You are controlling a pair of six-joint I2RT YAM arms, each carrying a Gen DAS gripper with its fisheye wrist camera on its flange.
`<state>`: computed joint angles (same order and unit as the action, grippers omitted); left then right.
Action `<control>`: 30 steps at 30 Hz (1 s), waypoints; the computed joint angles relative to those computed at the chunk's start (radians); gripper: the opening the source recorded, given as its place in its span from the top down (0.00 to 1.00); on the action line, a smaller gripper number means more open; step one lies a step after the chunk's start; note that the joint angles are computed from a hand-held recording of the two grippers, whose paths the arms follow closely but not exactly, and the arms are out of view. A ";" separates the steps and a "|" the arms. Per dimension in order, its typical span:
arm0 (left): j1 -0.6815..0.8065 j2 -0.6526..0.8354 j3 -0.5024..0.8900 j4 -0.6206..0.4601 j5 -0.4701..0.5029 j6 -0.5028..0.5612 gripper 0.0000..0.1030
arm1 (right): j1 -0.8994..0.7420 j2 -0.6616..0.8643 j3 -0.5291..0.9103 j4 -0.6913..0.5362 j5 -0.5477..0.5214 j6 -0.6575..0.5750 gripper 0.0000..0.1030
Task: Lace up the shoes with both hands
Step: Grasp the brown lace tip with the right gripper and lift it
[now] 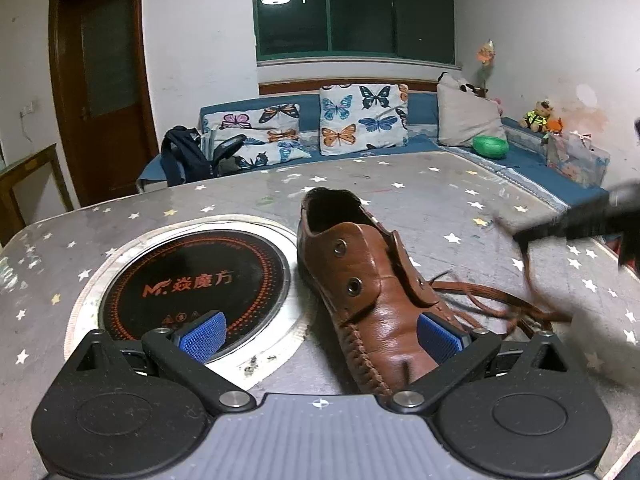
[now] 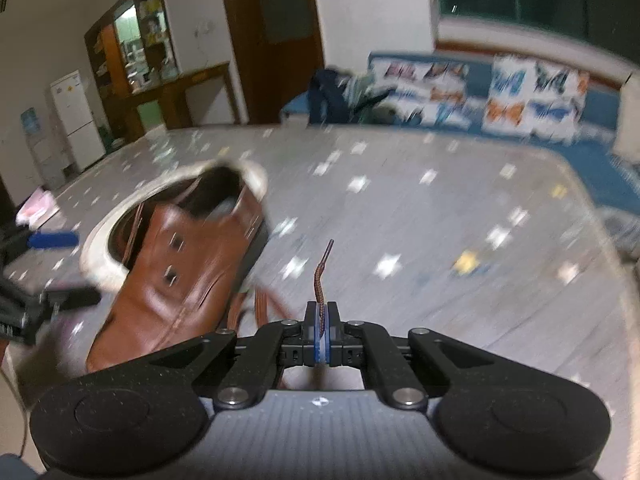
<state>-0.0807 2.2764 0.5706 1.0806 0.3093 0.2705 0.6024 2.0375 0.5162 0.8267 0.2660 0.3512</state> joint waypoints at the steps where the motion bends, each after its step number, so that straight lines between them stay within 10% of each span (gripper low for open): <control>1: 0.000 0.001 0.001 -0.001 0.001 -0.002 0.00 | -0.004 -0.042 -0.018 0.004 0.025 -0.022 0.98; 14: 0.009 -0.011 -0.021 0.035 0.057 0.050 0.00 | 0.023 -0.515 -0.147 0.075 0.220 -0.316 0.98; 21: -0.016 -0.021 -0.025 0.031 0.084 0.138 0.01 | 0.063 -0.306 -0.092 0.000 0.142 -0.280 0.98; 30: -0.037 -0.056 0.011 -0.056 0.131 0.271 0.28 | 0.207 -0.087 -0.007 -0.072 0.131 -0.270 0.98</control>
<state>-0.1176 2.2201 0.5814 1.0248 0.4407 0.5412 0.8099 1.9503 0.5089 0.7544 0.3970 0.0808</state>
